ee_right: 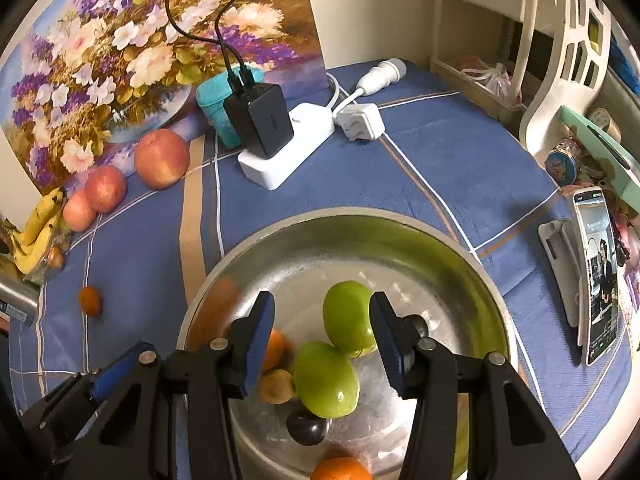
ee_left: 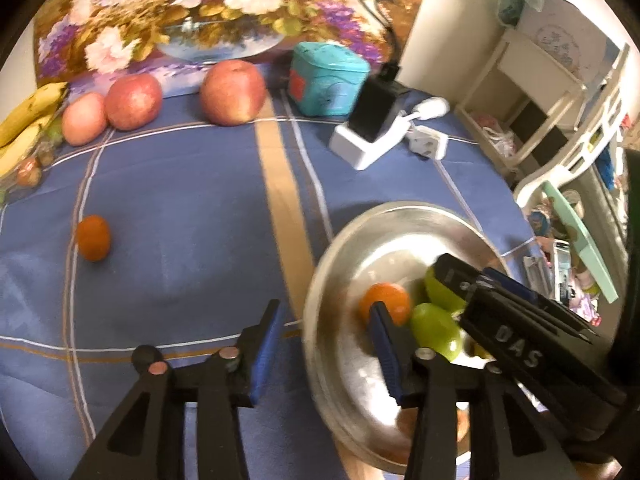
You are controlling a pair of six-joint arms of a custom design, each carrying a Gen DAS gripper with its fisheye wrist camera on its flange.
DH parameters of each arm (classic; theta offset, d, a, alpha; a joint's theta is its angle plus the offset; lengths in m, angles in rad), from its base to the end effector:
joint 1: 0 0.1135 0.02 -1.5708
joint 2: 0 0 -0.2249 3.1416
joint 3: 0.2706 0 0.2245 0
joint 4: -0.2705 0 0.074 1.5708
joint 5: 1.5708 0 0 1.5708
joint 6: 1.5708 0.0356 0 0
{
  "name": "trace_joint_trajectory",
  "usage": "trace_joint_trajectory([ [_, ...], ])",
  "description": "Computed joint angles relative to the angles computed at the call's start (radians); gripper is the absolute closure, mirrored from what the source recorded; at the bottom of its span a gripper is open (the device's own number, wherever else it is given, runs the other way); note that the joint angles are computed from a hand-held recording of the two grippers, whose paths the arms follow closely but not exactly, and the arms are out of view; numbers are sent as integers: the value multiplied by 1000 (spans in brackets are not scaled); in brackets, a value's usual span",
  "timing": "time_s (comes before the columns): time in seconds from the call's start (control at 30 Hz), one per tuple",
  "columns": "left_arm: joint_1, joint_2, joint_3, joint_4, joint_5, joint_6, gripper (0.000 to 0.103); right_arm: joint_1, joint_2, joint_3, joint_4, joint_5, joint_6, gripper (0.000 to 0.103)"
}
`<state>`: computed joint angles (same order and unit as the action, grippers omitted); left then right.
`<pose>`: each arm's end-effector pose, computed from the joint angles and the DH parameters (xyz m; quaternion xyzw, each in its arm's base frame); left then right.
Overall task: Organize fruits
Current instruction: 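Open the left tool to drop the tangerine while the right tool releases the pear, then move the left tool toward the remaining black plum while the right tool withdraws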
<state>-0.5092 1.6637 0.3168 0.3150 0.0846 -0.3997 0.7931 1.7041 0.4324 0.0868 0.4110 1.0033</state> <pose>0.1763 -0.1019 0.0459 0.0639 0.9610 -0.1534 0.2211 0.1583 0.1405 0.0486 0.1397 0.9514 0.0221 0.2736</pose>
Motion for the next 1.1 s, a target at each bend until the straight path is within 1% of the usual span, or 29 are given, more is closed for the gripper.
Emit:
trace_joint_trajectory([
  [0.03, 11, 1, -1, -3, -5, 3, 46, 1, 0, 0, -1, -1, 0, 51],
  [0.07, 24, -4, -5, -6, -6, 1, 46, 4, 3, 6, -10, -1, 0, 51],
  [0.17, 86, -26, -18, -13, 8, 13, 46, 13, 18, 24, -28, 2, -5, 51],
  [0.3, 161, -66, -38, -38, 0, 32, 44, 28, 28, 40, -41, 0, -3, 51],
  [0.53, 319, -142, -69, -77, 15, 80, 44, 74, 10, 76, -96, 17, -4, 51],
  [0.7, 362, -166, -76, -88, 19, 96, 43, 103, 0, 96, -126, 35, -3, 51],
  [0.8, 360, -164, -72, -93, 6, 98, 35, 106, 10, 99, -120, 32, -3, 51],
  [0.87, 351, -170, -75, -95, -16, 92, 24, 103, 19, 98, -110, 26, -6, 51],
  [0.9, 349, -168, -75, -93, -28, 90, 21, 102, 25, 98, -106, 23, -6, 51],
  [0.93, 352, -170, -78, -93, -32, 93, 16, 100, 30, 98, -103, 21, -6, 51],
  [0.97, 353, -168, -81, -86, -47, 90, 9, 99, 35, 98, -100, 19, -5, 51],
  [1.0, 353, -167, -86, -76, -58, 89, 4, 98, 40, 97, -94, 16, -7, 51],
  [1.03, 350, -166, -93, -61, -82, 87, 0, 98, 44, 96, -87, 16, -8, 47],
  [1.07, 350, -161, -96, -53, -98, 90, 0, 97, 45, 94, -84, 17, -9, 45],
  [1.1, 346, -153, -97, -47, -125, 93, 0, 97, 51, 98, -87, 20, -11, 39],
])
